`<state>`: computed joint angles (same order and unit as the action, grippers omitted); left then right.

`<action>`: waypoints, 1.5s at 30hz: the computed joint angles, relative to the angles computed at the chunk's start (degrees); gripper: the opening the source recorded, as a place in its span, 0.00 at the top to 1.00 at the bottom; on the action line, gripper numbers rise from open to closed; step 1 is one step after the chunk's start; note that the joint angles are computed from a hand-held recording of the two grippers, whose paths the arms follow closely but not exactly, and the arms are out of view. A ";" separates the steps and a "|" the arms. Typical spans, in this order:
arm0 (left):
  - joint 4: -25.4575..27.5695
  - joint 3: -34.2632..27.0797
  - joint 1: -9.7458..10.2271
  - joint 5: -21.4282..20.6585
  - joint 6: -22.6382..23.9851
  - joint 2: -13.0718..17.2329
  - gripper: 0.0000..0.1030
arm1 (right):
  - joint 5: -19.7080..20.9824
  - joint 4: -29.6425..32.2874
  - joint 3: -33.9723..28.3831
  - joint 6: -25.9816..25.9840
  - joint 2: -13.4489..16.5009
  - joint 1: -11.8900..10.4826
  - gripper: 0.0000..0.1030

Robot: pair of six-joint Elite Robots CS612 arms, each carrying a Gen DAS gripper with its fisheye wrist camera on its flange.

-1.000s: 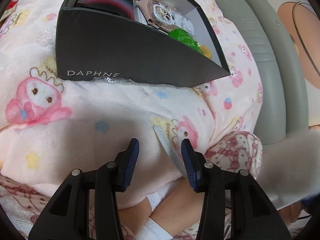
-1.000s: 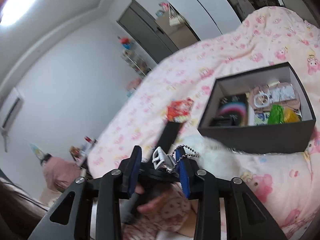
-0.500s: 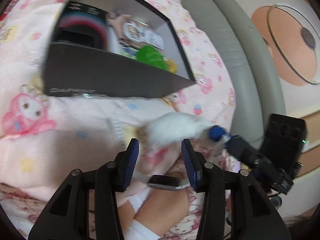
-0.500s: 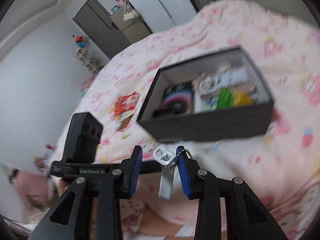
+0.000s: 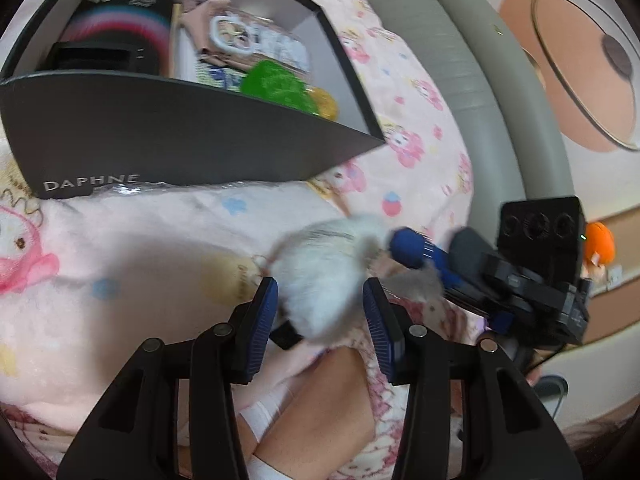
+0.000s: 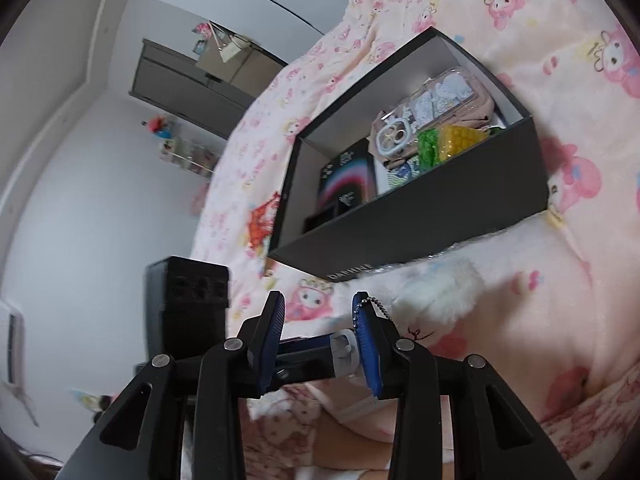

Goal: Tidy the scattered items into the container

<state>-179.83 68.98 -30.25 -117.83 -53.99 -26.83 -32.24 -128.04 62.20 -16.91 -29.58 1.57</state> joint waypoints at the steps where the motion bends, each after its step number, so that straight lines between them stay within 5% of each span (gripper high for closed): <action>1: -0.35 -0.34 0.04 -0.20 -0.44 0.32 0.57 | 0.48 1.24 -0.44 -0.71 0.10 -0.03 0.69; 5: -1.25 -2.42 0.03 -0.67 -1.83 1.76 0.56 | 5.02 10.06 -2.10 -6.72 0.43 -0.16 0.68; 9: -0.26 -1.75 -0.39 1.95 0.86 0.85 0.92 | 3.37 7.47 -1.39 -6.30 -0.14 -0.04 0.68; 10: -0.75 -0.84 -0.40 2.77 1.18 0.33 0.95 | 3.56 7.67 -1.48 -6.52 -0.11 -0.09 0.68; 21: -8.45 7.42 0.08 9.52 -2.01 -4.29 0.98 | -2.21 4.37 -1.44 -2.16 0.28 0.42 0.68; 23: -7.36 6.08 0.56 6.37 -2.15 -3.40 0.90 | -1.62 4.83 -1.30 -2.59 0.26 0.33 0.68; 25: -3.50 5.04 0.55 5.63 -0.79 -3.18 0.51 | 1.25 9.09 -2.07 -5.42 0.52 0.13 0.67; 29: 5.45 2.37 -0.20 7.06 6.91 -2.93 0.42 | 2.83 14.55 -3.01 -11.22 0.42 0.20 0.67; 35: 9.01 -2.91 0.45 3.73 5.65 0.65 0.42 | -0.40 21.38 -7.60 -16.06 2.06 1.04 0.66; 40: 8.53 -5.31 0.77 -0.48 5.58 2.70 0.77 | -3.70 22.79 -11.59 -14.72 4.31 1.58 0.63; 45: 8.30 -4.03 0.51 2.46 5.13 1.98 0.84 | -9.42 13.30 -8.94 -7.79 3.17 1.43 0.63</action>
<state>-171.53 64.95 -29.74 -115.36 -48.86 -24.85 -41.66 -114.74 53.27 -24.70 -26.41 3.00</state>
